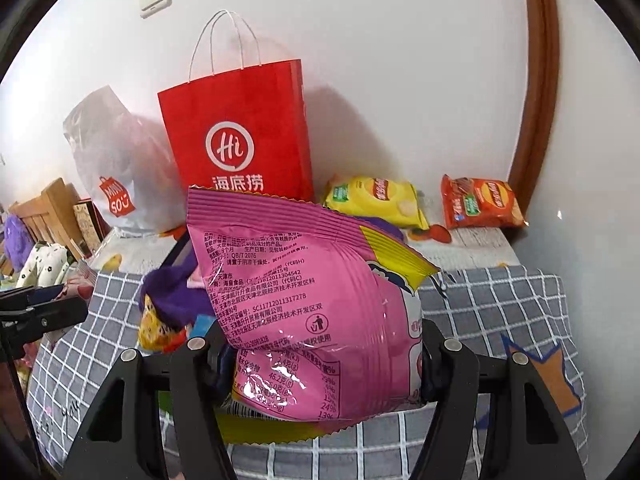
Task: Organize snacks
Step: 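Carry both held bags over the purple towel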
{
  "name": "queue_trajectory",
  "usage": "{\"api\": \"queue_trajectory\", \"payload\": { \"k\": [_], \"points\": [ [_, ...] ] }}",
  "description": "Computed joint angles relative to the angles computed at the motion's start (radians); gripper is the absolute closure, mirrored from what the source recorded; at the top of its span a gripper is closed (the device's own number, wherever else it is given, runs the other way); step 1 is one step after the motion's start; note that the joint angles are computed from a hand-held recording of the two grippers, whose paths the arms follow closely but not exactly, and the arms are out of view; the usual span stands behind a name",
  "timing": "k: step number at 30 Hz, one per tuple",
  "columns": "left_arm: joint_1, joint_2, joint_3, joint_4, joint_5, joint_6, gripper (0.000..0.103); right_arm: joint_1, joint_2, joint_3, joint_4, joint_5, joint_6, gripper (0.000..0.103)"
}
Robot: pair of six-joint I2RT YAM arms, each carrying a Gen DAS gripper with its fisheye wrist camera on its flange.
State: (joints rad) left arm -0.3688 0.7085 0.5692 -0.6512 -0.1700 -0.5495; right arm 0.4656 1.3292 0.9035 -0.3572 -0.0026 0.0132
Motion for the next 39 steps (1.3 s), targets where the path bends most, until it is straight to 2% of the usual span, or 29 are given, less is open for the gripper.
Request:
{"api": "queue_trajectory", "payload": {
  "k": [6,13,19,24,32,35,39],
  "points": [
    [0.176,0.077,0.032,0.059,0.108,0.097,0.051,0.008,0.125,0.122,0.009,-0.008,0.012,0.037],
    [0.281,0.196,0.074,0.135,0.166,0.155,0.051,0.015,0.267,0.27,0.0,-0.005,0.001,0.037],
    [0.292,0.303,0.121,0.197,0.187,0.169,0.051,0.015,0.369,0.379,-0.009,-0.016,-0.031,0.037],
    [0.28,0.421,0.167,0.268,0.181,0.174,0.051,-0.012,0.437,0.396,0.005,-0.047,-0.045,0.037],
    [0.293,0.591,0.215,0.372,0.205,0.186,0.051,-0.064,0.546,0.49,-0.059,-0.089,-0.08,0.037],
    [0.327,0.634,0.198,0.42,0.243,0.191,0.051,-0.081,0.575,0.515,-0.088,-0.087,-0.111,0.037],
    [0.376,0.712,0.212,0.431,0.267,0.199,0.051,-0.094,0.617,0.536,-0.115,-0.078,-0.149,0.037]
  ]
}}
